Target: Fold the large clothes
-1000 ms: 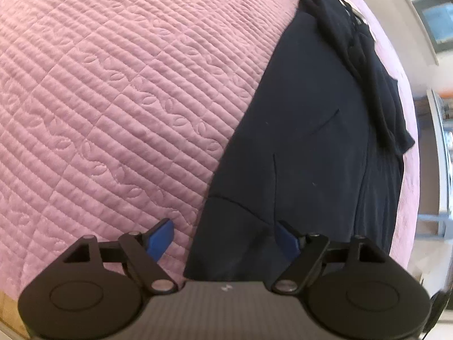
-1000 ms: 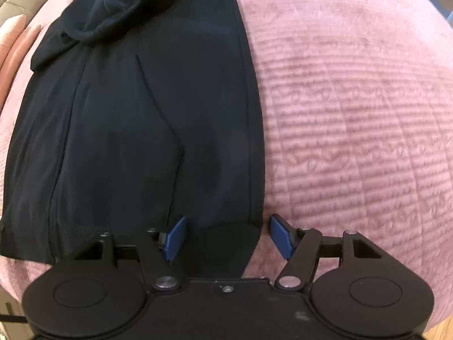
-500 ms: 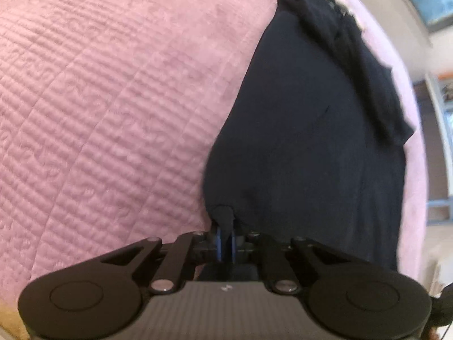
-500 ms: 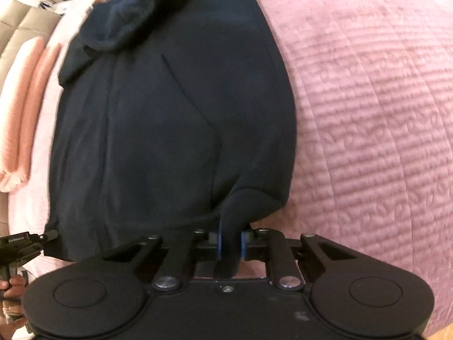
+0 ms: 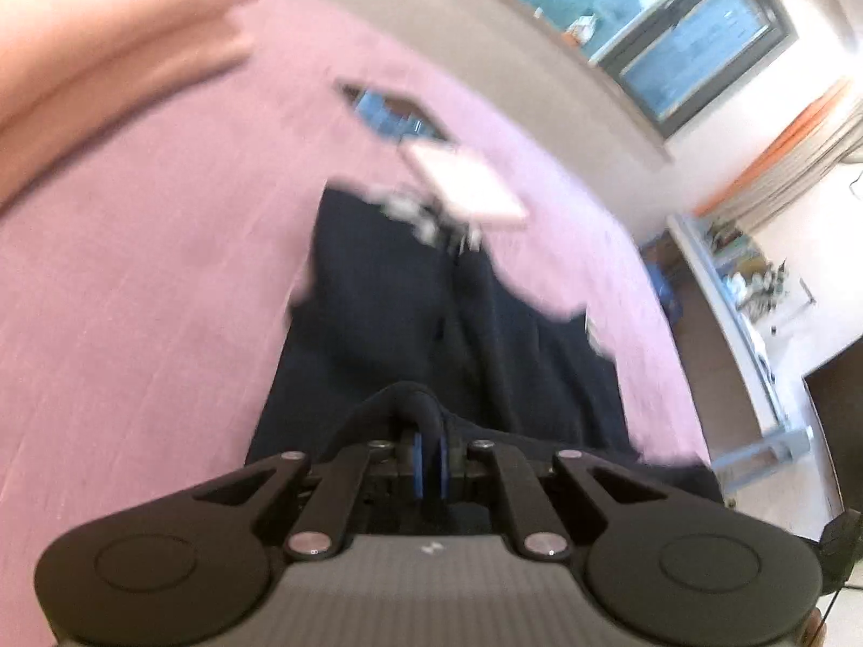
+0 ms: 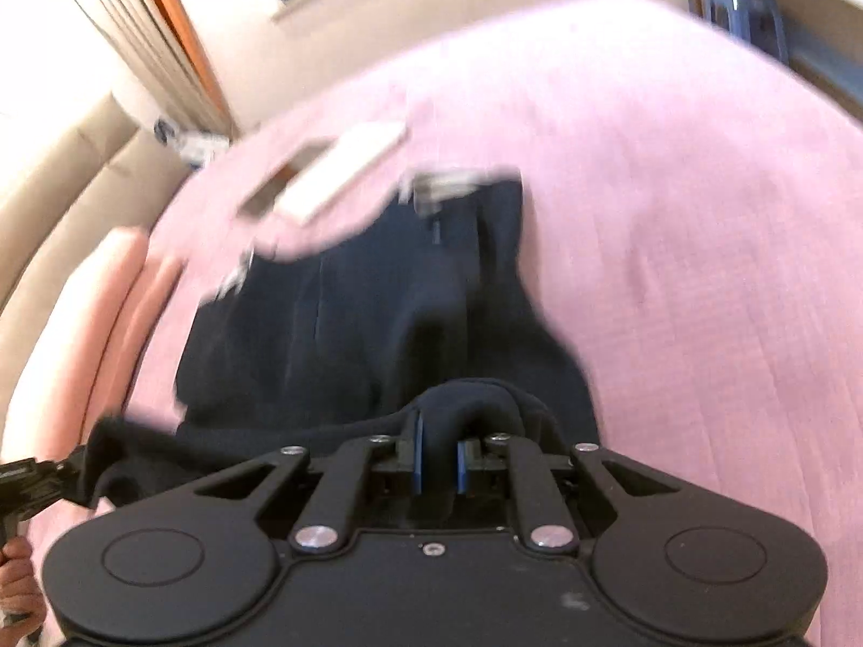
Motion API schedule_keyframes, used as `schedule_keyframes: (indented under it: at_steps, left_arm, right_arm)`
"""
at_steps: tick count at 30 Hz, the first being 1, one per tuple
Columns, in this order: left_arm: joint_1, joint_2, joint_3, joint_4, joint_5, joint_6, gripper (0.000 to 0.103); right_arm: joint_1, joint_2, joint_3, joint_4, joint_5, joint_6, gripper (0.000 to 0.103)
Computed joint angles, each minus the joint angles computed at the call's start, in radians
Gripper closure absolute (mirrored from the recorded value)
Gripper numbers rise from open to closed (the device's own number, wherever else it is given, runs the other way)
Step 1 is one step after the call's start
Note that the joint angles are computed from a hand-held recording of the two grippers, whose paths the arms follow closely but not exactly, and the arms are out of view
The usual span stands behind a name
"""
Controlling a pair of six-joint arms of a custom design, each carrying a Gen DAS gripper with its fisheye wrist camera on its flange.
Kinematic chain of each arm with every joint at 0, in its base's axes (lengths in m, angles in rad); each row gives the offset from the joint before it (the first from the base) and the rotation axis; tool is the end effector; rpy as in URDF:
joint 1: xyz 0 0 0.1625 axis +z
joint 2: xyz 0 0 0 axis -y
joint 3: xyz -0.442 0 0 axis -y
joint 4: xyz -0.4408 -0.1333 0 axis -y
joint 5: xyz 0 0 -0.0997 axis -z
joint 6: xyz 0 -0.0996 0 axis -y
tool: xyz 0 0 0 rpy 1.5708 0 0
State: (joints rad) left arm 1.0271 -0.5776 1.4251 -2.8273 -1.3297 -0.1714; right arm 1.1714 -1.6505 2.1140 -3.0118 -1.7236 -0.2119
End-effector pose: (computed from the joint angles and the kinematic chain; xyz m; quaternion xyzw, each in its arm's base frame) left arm -0.2753 -0.7590 0.0243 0.1559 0.9598 -0.2301 0.0397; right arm -0.0842 -0.5033 0.4336 -0.1181 -0.8731 0.4262 0.2051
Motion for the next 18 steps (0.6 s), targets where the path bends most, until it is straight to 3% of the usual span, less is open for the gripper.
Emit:
schedule_keyframes:
  at_steps: [3,4,6,7,10,18]
  left_arm:
    - [0.007,0.138,-0.187,-0.053,0.048,0.037,0.083]
    - [0.006,0.189,-0.258,-0.05,0.094,0.039,0.065]
    - [0.004,0.256,-0.36,-0.011,0.159,0.058,0.037]
    - [0.008,0.269,-0.386,0.011,0.153,0.071,0.032]
    - [0.018,0.253,-0.383,0.088,0.108,0.126,0.032]
    - [0.044,0.396,-0.647,0.328,0.085,0.303,0.033]
  right_arm:
    - [0.015,0.153,-0.128,-0.123,-0.034,-0.024,0.086]
    - [0.024,0.203,-0.174,-0.142,-0.067,-0.032,0.07]
    - [0.047,0.281,-0.246,-0.163,-0.16,-0.081,0.06]
    - [0.053,0.301,-0.264,-0.17,-0.185,-0.112,0.054]
    - [0.041,0.286,-0.262,-0.139,-0.199,-0.17,0.033]
    - [0.013,0.312,-0.337,0.003,-0.191,-0.276,0.033]
